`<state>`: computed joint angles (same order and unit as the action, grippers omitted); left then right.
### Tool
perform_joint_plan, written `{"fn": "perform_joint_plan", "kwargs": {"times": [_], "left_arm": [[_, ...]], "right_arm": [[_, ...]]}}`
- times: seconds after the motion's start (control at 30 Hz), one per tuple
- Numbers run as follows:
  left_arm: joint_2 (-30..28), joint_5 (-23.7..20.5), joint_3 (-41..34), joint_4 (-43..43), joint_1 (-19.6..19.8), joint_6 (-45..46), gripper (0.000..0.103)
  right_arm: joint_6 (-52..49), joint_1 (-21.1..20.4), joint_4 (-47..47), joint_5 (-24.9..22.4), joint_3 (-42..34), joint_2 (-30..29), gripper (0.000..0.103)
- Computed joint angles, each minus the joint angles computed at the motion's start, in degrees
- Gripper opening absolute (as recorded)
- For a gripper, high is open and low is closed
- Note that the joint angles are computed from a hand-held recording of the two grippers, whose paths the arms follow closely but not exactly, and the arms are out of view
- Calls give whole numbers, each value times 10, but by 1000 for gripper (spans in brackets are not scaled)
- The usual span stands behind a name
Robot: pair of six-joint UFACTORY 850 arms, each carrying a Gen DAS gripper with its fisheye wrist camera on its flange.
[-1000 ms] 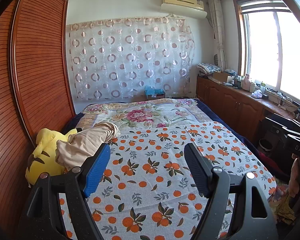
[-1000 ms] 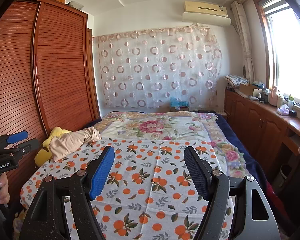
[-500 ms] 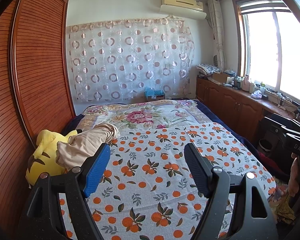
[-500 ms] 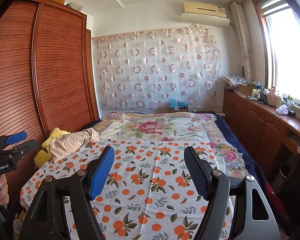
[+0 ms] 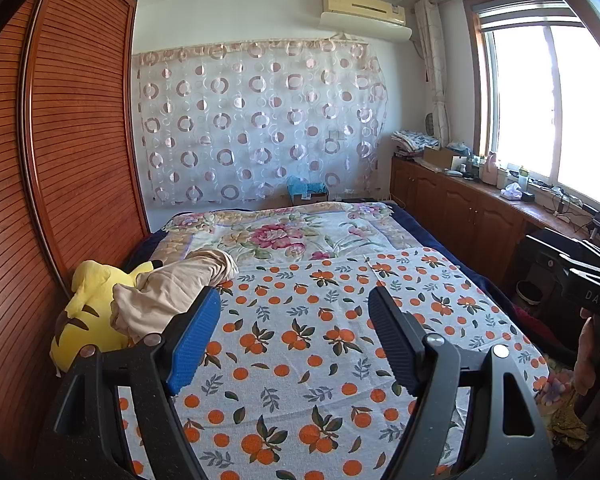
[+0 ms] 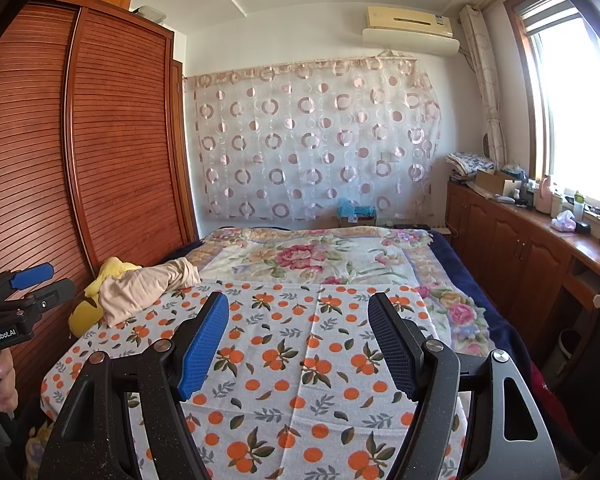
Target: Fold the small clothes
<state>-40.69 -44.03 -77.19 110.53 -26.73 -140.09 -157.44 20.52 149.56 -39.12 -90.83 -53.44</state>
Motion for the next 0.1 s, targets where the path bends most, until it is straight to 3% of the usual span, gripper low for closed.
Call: {"fn": "perform_joint_plan", "kwargs": {"times": [0.1], "left_arm": [[0,-1,0,-1,0,0,77]], "right_arm": [[0,0,0,0,0,0,74]]}}
